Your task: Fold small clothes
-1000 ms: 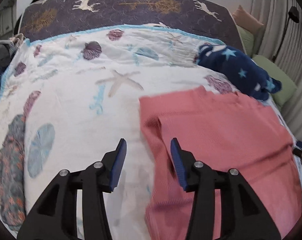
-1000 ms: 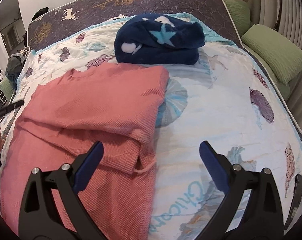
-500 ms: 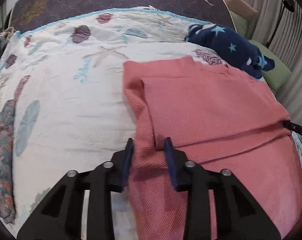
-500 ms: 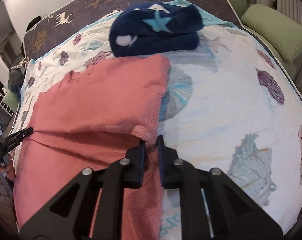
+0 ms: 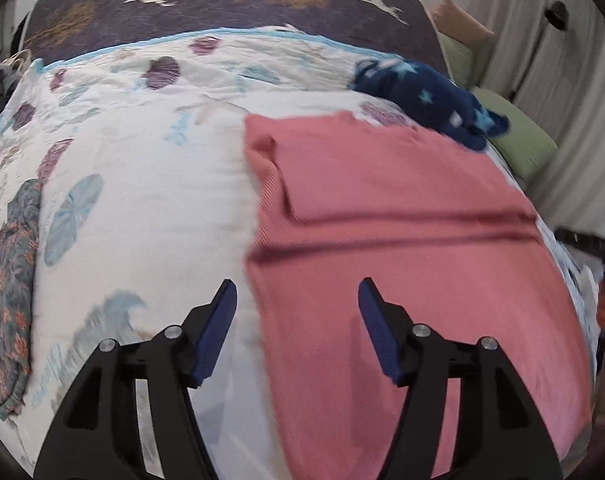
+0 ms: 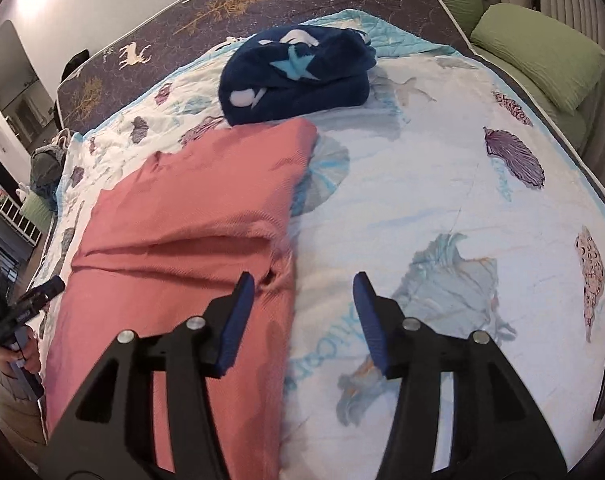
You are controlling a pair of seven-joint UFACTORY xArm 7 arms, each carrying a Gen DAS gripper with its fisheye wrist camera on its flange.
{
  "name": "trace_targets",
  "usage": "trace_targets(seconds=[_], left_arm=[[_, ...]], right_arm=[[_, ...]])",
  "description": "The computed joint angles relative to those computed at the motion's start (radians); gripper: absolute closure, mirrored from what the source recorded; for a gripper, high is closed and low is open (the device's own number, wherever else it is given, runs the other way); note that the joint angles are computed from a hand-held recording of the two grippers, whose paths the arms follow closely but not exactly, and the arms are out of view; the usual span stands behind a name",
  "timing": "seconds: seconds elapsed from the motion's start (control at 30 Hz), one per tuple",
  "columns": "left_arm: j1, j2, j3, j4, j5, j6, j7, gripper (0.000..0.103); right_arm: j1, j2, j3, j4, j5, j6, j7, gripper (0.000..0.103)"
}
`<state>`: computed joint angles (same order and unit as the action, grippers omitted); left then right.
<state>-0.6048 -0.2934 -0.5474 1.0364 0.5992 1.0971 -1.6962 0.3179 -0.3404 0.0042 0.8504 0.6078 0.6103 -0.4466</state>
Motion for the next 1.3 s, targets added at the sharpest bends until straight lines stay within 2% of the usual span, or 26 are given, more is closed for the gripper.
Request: trace_targets(seconds=[0.17, 0.2, 0.23, 0.3, 0.33, 0.43, 0.5, 0.63, 0.7, 0.73, 0.77, 0.8, 0.83, 0.9, 1.0, 1.03, 1.07, 1.13, 1.2, 1.23, 1.27, 1.3], left_arm=[[-0.02, 0.028, -0.003, 0.013, -0.012, 0.028, -0.004, 0.04], [-0.021, 0.018, 0.003, 0.007, -0.011, 0.023, -0.012, 0.04], [-0.017, 0.002, 0.01, -0.001, -0.004, 0.013, -0.022, 0.04], [0.007, -0.035, 0.025, -0.02, 0.021, -0.019, -0.036, 0.037], [0.025, -0.051, 0.039, -0.029, 0.027, -0.038, -0.032, 0.03], [0.087, -0.053, 0.076, -0.026, 0.024, -0.064, 0.012, 0.027], [0.124, -0.029, 0.112, -0.019, 0.014, -0.098, 0.073, 0.027], [0.18, 0.04, 0.181, -0.009, -0.028, -0.168, 0.165, 0.027], [0.201, 0.049, 0.219, -0.043, -0.052, -0.275, 0.187, 0.027], [0.217, 0.055, 0.221, -0.05, -0.032, -0.312, 0.182, 0.027], [0.229, 0.065, 0.221, -0.045, -0.01, -0.332, 0.191, 0.029], [0.235, 0.074, 0.224, -0.042, -0.002, -0.354, 0.208, 0.054], [0.239, 0.084, 0.234, -0.039, -0.008, -0.388, 0.233, 0.1], [0.252, 0.097, 0.217, -0.009, 0.025, -0.367, 0.201, 0.1], [0.263, 0.089, 0.133, 0.036, 0.234, -0.247, 0.077, 0.1], [0.245, 0.093, 0.133, 0.042, 0.259, -0.206, 0.062, 0.1], [0.236, 0.099, 0.146, 0.039, 0.25, -0.205, 0.069, 0.1], [0.223, 0.122, 0.191, 0.023, 0.164, -0.221, 0.105, 0.099], [0.219, 0.111, 0.219, -0.002, 0.125, -0.266, 0.11, 0.096], [0.22, 0.097, 0.222, -0.012, 0.123, -0.278, 0.104, 0.089], [0.221, 0.086, 0.223, -0.016, 0.11, -0.279, 0.106, 0.08], [0.223, 0.084, 0.219, -0.002, 0.092, -0.245, 0.113, 0.05]], right_arm=[[0.012, -0.012, -0.007, -0.003, 0.027, 0.008, -0.01, 0.041], [0.016, -0.002, -0.016, 0.01, 0.049, 0.013, -0.012, 0.035], [0.022, 0.015, -0.03, 0.032, 0.084, 0.026, -0.021, 0.03], [0.019, 0.077, -0.05, 0.101, 0.152, 0.075, -0.03, 0.027], [0.008, 0.102, -0.045, 0.129, 0.167, 0.092, -0.023, 0.027], [-0.028, 0.227, -0.02, 0.268, 0.178, 0.139, 0.007, 0.026], [-0.047, 0.308, 0.012, 0.358, 0.146, 0.146, 0.02, 0.022], [-0.085, 0.491, 0.069, 0.548, 0.111, 0.199, 0.063, 0.021], [-0.106, 0.565, 0.095, 0.621, 0.105, 0.221, 0.076, 0.021], [-0.116, 0.59, 0.109, 0.644, 0.104, 0.223, 0.077, 0.022], [-0.125, 0.615, 0.124, 0.668, 0.103, 0.224, 0.077, 0.025], [-0.13, 0.634, 0.141, 0.683, 0.099, 0.21, 0.065, 0.052], [-0.136, 0.654, 0.157, 0.709, 0.091, 0.216, 0.048, 0.1], [-0.161, 0.665, 0.188, 0.726, 0.137, 0.224, 0.026, 0.098], [-0.185, 0.596, 0.216, 0.65, 0.239, 0.127, -0.106, 0.099], [-0.176, 0.591, 0.208, 0.642, 0.226, 0.108, -0.103, 0.099], [-0.163, 0.604, 0.195, 0.649, 0.183, 0.1, -0.073, 0.099], [-0.146, 0.654, 0.18, 0.683, 0.104, 0.126, 0.005, 0.098], [-0.16, 0.669, 0.198, 0.678, 0.126, 0.127, 0.004, 0.098], [-0.176, 0.661, 0.208, 0.672, 0.157, 0.129, -0.013, 0.089], [-0.182, 0.655, 0.211, 0.67, 0.169, 0.134, -0.017, 0.075], [-0.187, 0.648, 0.208, 0.67, 0.172, 0.142, -0.015, 0.031]])
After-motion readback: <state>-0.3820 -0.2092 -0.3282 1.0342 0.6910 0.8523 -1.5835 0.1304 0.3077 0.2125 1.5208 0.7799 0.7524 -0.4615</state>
